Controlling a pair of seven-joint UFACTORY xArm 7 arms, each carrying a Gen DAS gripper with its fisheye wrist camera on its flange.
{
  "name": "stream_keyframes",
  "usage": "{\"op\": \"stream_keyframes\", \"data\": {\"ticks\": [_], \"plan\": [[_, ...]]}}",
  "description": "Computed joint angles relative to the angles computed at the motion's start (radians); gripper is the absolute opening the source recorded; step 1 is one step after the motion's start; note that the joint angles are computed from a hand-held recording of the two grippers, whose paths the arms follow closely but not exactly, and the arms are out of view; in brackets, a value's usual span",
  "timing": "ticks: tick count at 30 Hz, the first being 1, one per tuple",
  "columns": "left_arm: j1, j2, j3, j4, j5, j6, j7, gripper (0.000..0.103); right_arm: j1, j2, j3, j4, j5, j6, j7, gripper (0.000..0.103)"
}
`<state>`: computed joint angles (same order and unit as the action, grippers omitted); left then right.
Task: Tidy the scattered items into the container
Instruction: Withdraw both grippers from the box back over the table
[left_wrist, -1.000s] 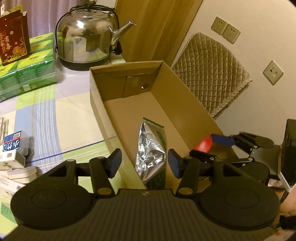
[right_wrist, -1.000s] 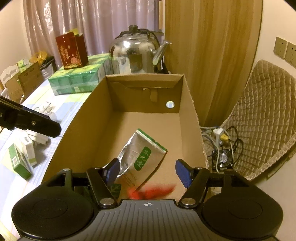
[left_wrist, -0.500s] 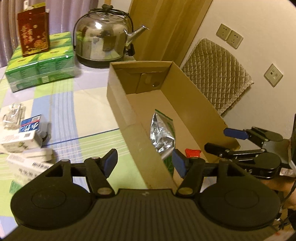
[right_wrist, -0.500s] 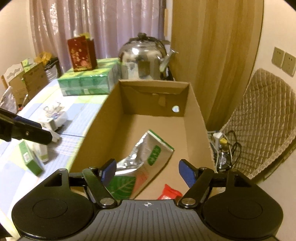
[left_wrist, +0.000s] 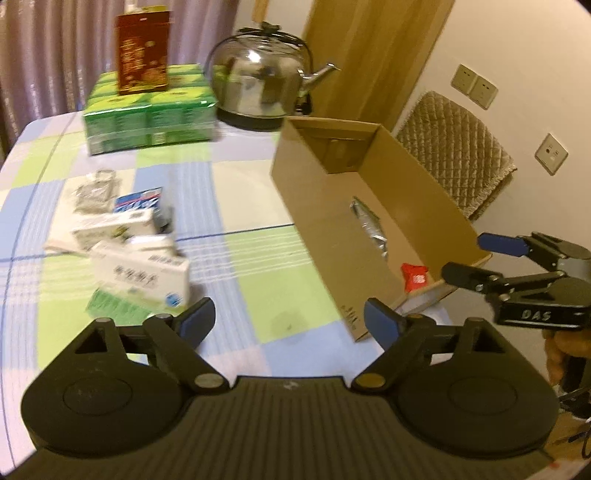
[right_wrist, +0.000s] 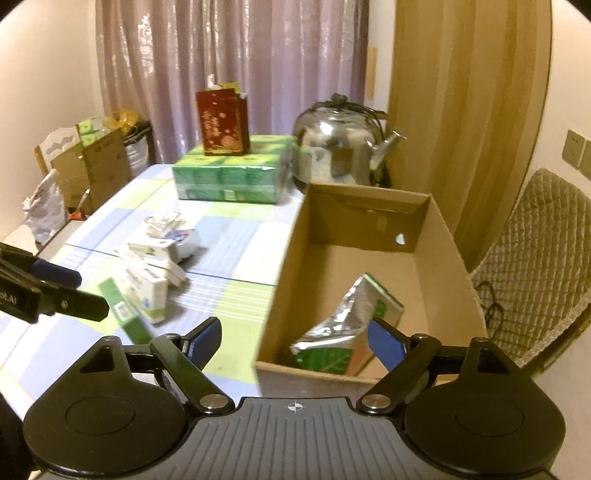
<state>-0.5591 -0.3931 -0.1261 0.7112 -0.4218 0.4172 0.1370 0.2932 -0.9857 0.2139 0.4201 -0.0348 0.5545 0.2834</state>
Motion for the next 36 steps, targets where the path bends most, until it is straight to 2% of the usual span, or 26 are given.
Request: {"op": "stream_keyframes", "data": {"ticks": [6,10,21,27,36], "plan": [[0.022,-0.144,0.028,-0.124,0.028,0.009,-0.011,0.091,0.029,0.012,0.06,0.023,-0.001,0.002,0.047,0.095],[0.064,-0.249,0.034,-0.208,0.085,0.021,-0.024,0.096,0.045,0.026,0.093,0.031,-0.008,-0.007,0.087,0.101],[0.167,-0.434,0.108,-0.357,0.181,0.108,-0.019,0.097,0.134,0.125,0.141,0.029,-0.015,-0.05,0.178,0.101],[0.198,-0.437,0.13,-0.385,0.187,0.112,-0.003,0.097,0.164,0.218,0.138,0.042,-0.031,-0.102,0.184,0.101],[0.202,-0.339,0.14,-0.38,0.167,0.043,0.009,0.097,0.17,0.406,0.107,0.077,-0.06,-0.222,0.127,0.101]]}}
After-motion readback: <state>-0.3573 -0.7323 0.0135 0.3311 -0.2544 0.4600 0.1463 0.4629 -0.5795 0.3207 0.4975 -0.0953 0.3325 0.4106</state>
